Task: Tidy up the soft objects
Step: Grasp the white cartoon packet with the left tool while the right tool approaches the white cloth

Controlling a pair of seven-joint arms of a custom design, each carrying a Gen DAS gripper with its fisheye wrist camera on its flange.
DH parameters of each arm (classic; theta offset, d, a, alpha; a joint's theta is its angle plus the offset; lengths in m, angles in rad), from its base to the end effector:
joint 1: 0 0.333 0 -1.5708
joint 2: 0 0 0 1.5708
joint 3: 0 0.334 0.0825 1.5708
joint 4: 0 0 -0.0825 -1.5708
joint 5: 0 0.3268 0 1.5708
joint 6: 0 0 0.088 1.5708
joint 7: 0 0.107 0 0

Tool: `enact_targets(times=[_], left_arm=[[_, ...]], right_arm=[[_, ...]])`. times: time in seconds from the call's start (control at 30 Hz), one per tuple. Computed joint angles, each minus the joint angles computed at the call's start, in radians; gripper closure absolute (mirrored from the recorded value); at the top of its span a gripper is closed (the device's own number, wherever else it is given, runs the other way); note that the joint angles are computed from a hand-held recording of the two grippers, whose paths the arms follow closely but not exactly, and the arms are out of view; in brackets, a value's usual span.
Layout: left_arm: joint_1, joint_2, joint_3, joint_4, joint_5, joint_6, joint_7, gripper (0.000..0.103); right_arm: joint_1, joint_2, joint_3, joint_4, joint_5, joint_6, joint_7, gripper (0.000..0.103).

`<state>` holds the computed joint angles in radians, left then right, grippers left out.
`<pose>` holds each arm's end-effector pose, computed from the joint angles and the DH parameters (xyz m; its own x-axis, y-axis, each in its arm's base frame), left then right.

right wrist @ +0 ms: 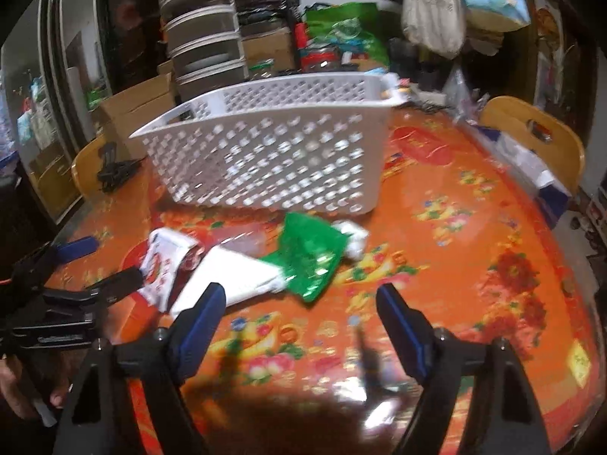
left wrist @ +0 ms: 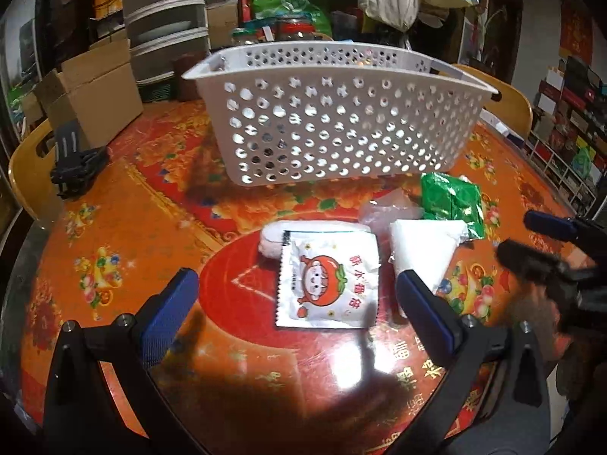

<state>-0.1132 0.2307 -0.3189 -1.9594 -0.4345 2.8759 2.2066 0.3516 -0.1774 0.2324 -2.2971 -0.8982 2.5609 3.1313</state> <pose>0.5629 -0.2155 0.4900 -0.6113 -0.7913 0.0102 -0.5874 0.4450 -0.6760 0.3804 0.2720 0.5094 -0.2505 -0.9605 -0.1209 -0.6731 0.2625 -0.6914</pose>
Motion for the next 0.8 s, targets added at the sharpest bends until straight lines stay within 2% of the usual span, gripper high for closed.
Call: enact_targets(times=[0.1,0.27,0.4,0.57,0.63,0.8], left_arm=[[-0.017,0.015,0.011,0.013,0.035,-0.010,-0.023,0.000],[-0.033,0.042,0.029,0.037,0.107,-0.028,-0.077,0.005],[-0.029,0.069,0.033,0.064,0.144,-0.063,-0.108,0.020],[0.003,0.094,0.007,0.097,0.110,-0.117,-0.079,0.042],[0.002,0.094,0.007,0.093,0.108,-0.108,-0.074,0.052],[0.016,0.094,-0.002,0.086,0.079,-0.090,-0.057,0.068]], right_arm=[[0.012,0.040,-0.004,0.024,0.025,0.009,-0.037,0.031],[0.030,0.093,-0.024,0.051,0.035,0.055,-0.049,0.033],[0.041,0.120,-0.044,0.068,0.059,0.087,-0.067,0.033],[0.047,0.152,-0.068,0.078,0.105,0.134,-0.092,0.033],[0.051,0.163,-0.073,0.086,0.112,0.143,-0.094,0.033],[0.067,0.195,-0.085,0.124,0.129,0.135,-0.119,0.033]])
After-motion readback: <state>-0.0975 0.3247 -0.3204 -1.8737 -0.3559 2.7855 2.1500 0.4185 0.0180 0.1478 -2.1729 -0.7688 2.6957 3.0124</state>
